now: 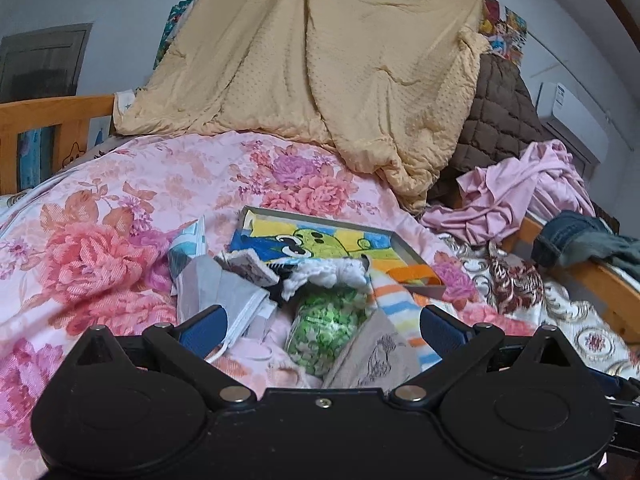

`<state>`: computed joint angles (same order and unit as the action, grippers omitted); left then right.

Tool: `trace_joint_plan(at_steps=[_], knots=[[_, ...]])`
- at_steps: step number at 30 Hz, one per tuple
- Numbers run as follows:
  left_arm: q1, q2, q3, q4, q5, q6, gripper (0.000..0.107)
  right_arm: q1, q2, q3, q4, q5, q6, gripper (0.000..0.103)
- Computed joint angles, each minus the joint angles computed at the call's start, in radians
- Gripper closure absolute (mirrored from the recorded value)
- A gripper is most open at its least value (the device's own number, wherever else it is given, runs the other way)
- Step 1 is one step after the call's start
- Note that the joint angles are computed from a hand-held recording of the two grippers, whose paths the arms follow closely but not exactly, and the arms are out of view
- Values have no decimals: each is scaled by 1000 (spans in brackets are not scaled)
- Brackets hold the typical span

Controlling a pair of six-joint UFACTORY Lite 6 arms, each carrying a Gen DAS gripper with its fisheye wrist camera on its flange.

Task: Organize soft objects
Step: 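Move both open grippers back over the pile of soft items, then grasp the grey drawstring pouch with the left gripper while the right grasps the striped sock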

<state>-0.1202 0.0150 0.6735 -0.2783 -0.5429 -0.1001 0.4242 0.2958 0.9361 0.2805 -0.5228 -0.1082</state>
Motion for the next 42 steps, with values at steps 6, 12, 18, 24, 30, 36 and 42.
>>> trace_joint_plan(at_steps=[6, 12, 18, 24, 30, 36, 42], knots=[[-17, 21, -28, -19, -9, 77, 5, 35, 25, 14, 75, 12, -111, 0], [-17, 58, -34, -40, -27, 137, 5, 34, 64, 66, 108, 74, -151, 0], [-36, 87, -32, -81, -34, 214, 5, 36, 90, 96, 150, 116, -198, 0], [-49, 99, -33, -113, -40, 269, 5, 37, 91, 96, 165, 115, -204, 0], [-54, 108, -27, -155, -36, 306, 5, 31, 91, 99, 156, 117, -192, 0], [-53, 108, -20, -162, -32, 307, 5, 27, 99, 108, 111, 107, -151, 0], [-48, 146, 23, -149, -22, 317, 5, 25, 119, 136, 107, 101, -175, 0]])
